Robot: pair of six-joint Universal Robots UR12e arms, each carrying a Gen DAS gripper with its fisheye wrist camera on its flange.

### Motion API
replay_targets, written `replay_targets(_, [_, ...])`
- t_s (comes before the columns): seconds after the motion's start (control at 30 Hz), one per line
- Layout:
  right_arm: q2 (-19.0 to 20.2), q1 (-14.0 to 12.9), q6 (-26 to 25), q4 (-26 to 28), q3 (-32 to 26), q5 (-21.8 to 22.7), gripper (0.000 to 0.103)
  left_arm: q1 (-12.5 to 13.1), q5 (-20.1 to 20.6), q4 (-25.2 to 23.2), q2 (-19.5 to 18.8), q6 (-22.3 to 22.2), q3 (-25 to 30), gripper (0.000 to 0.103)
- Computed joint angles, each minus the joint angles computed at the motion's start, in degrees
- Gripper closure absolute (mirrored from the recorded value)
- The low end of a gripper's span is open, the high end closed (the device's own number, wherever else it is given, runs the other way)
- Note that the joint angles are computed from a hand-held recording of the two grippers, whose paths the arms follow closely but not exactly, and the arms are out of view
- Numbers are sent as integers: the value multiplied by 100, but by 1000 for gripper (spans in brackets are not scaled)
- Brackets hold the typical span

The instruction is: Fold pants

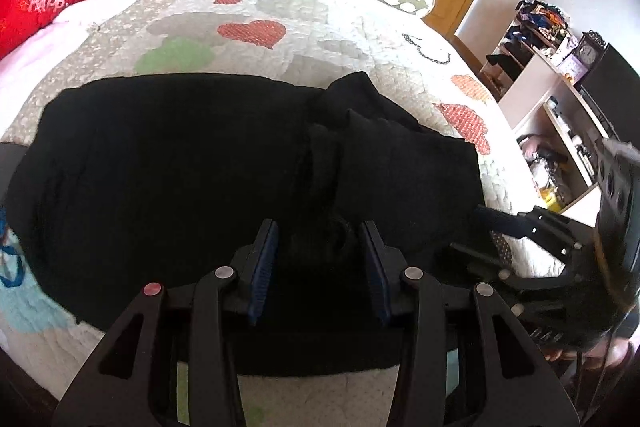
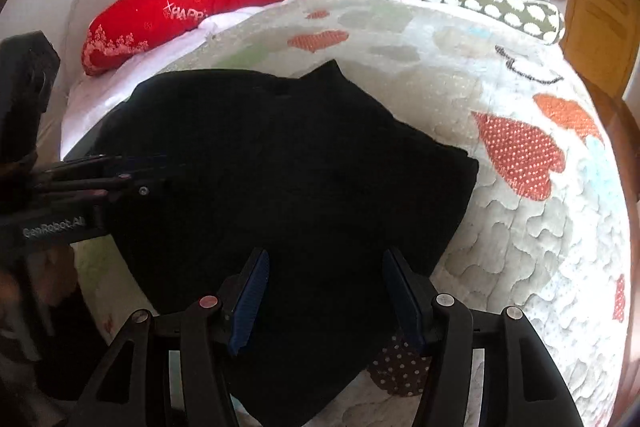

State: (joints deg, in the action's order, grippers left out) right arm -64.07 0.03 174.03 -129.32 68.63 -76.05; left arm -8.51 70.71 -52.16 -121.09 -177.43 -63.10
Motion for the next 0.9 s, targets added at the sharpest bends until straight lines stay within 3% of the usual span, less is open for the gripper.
replay_targets(0.1, [-13, -31, 160, -263, -18, 262, 46, 15, 106, 115, 73, -23, -87, 62])
replay_targets(0.23, [98, 41, 94, -393, -252, 219, 46, 25, 335, 394, 171, -39, -242, 62])
replay_targets(0.43, [483, 215, -261, 64, -902, -2, 47, 64, 633, 488, 217, -58, -318, 61])
replay_targets(0.47, [597, 214, -305, 357, -1068, 72, 47, 71, 658, 497, 218, -72, -321, 61])
replay_targets(0.57, [837, 206, -44, 798, -1368, 159, 47, 108, 694, 539, 238, -163, -354, 61])
replay_targets(0.67, [788, 166, 106, 686, -1290, 325, 47, 143, 668, 611, 281, -249, -425, 61])
replay_targets(0.77, [613, 157, -138, 812, -1139, 364, 47, 166, 678, 617, 307, -308, -463, 62])
replay_targets(0.9, [452, 207, -842, 1097, -1027, 412, 47, 189, 682, 606, 330, -415, -508, 61])
